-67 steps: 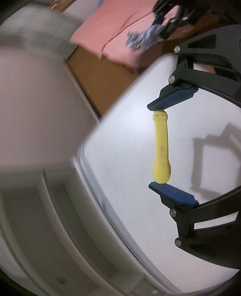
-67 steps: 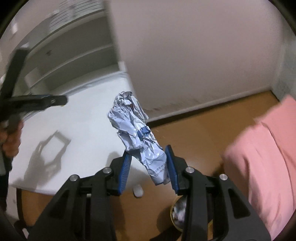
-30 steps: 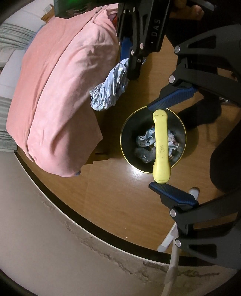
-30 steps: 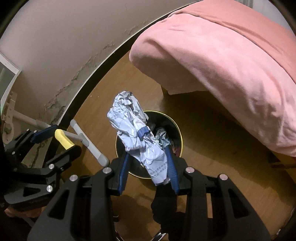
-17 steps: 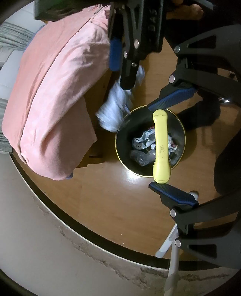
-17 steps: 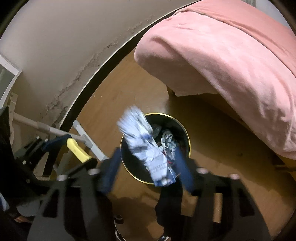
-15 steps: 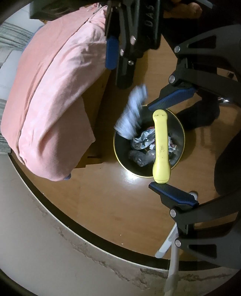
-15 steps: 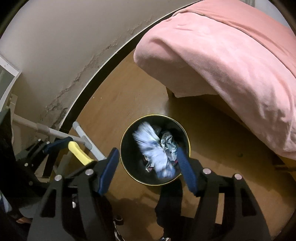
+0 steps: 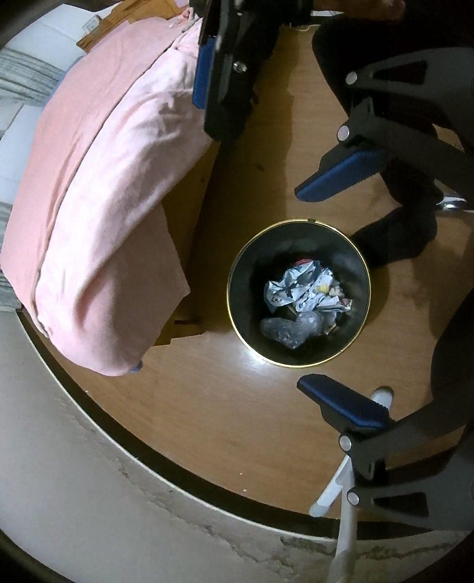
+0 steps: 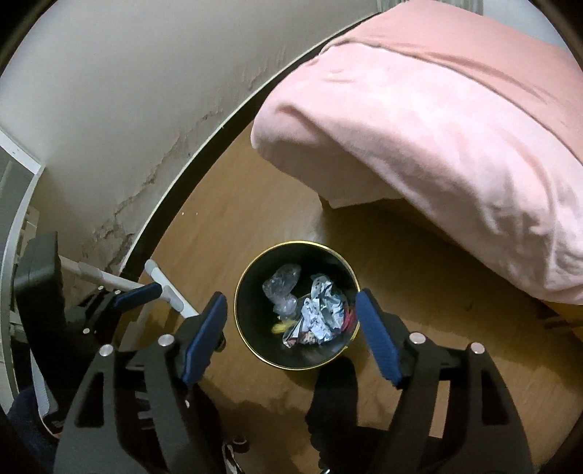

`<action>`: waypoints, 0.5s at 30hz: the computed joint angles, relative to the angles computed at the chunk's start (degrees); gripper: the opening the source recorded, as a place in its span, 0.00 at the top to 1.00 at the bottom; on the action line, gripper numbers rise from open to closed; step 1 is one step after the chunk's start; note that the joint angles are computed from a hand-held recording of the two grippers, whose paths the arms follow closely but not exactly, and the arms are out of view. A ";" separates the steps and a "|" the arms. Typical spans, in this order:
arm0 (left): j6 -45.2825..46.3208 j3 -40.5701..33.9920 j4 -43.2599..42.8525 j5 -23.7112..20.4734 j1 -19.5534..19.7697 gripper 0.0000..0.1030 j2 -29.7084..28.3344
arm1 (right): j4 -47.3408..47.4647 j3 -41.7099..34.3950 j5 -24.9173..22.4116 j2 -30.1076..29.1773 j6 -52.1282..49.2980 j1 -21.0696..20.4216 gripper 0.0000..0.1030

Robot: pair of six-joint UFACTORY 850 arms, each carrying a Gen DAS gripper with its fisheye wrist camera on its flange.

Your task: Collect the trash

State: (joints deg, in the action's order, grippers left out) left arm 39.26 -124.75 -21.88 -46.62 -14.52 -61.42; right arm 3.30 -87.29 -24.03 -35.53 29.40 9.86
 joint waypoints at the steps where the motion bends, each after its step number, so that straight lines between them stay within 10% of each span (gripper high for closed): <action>1: 0.42 1.63 -0.20 0.99 0.06 0.10 1.36 | -1.16 0.10 -0.11 0.52 0.97 0.07 0.28; 15: 6.11 26.15 -9.72 14.76 10.55 0.06 28.76 | -15.56 -9.43 -2.06 3.70 3.31 8.42 0.13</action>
